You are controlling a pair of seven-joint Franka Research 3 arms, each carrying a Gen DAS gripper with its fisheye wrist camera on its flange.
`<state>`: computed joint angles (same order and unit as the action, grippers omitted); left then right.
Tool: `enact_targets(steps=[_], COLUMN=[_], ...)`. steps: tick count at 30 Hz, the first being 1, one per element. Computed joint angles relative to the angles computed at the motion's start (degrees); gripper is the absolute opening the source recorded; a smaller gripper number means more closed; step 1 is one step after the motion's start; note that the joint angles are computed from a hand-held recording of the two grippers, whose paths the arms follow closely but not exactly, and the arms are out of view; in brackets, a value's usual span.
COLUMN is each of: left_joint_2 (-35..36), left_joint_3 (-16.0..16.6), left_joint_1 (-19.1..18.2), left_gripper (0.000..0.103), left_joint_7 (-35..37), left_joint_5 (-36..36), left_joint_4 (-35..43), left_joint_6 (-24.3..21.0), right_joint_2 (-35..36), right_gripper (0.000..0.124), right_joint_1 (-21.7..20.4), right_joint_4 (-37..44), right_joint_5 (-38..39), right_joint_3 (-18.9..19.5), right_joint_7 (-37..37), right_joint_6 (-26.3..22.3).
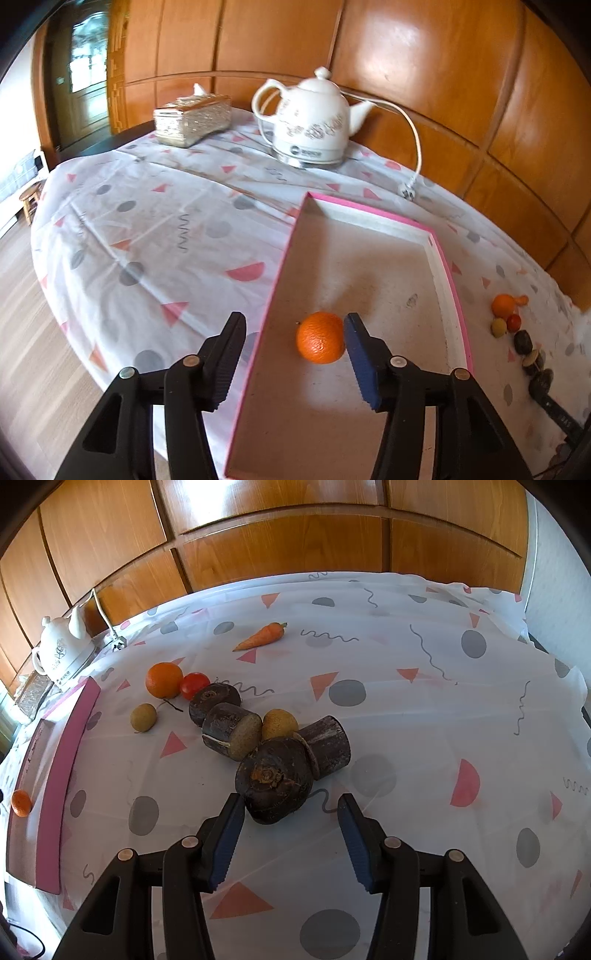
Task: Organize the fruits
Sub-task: 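Carry the orange with the left gripper over the tray and release, then grasp the dark round slice with the right gripper and lift it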
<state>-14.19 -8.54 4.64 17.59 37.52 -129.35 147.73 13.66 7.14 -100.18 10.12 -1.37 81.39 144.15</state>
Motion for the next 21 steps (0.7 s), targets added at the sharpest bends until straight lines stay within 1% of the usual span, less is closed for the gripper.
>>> enact_targets(steps=[5,12,17,18,21], left_joint_2=[-1.83,-3.77,-4.36,-4.48,-4.96], left_joint_3=[-0.11,-0.87,-0.68,-0.64,-0.76], left_joint_1=[0.30,0.81,0.76,0.77,0.89], left_gripper=[0.056,0.061,0.062,0.062,0.062], left_joint_7=[-1.04,-3.42,-3.50,-3.46,-3.68], left_joint_5=[0.01,1.07,0.75,0.68,0.73], left_joint_4=[-1.48,-3.07,-3.75,-3.88,-4.35], left_joint_6=[-0.69,-1.97,-1.98,-1.94,-2.12], right_joint_2=[0.28,1.38,2.87,2.96,2.83], right_gripper=[0.053,0.053,0.053,0.047,0.046], right_joint_1=[0.32,0.64,1.06,0.98,0.73], right_joint_4=[0.38,1.94,3.50,3.59,3.48], right_joint_5=[-0.98,-1.66,-2.56,-2.33,-1.39], right_joint_3=[-0.18,-0.12,-0.19,-0.02,0.40], right_joint_7=[0.79,1.48,1.65,1.12,-0.83], right_joint_6=[-0.22,-1.04,-1.10,-0.97,-0.89])
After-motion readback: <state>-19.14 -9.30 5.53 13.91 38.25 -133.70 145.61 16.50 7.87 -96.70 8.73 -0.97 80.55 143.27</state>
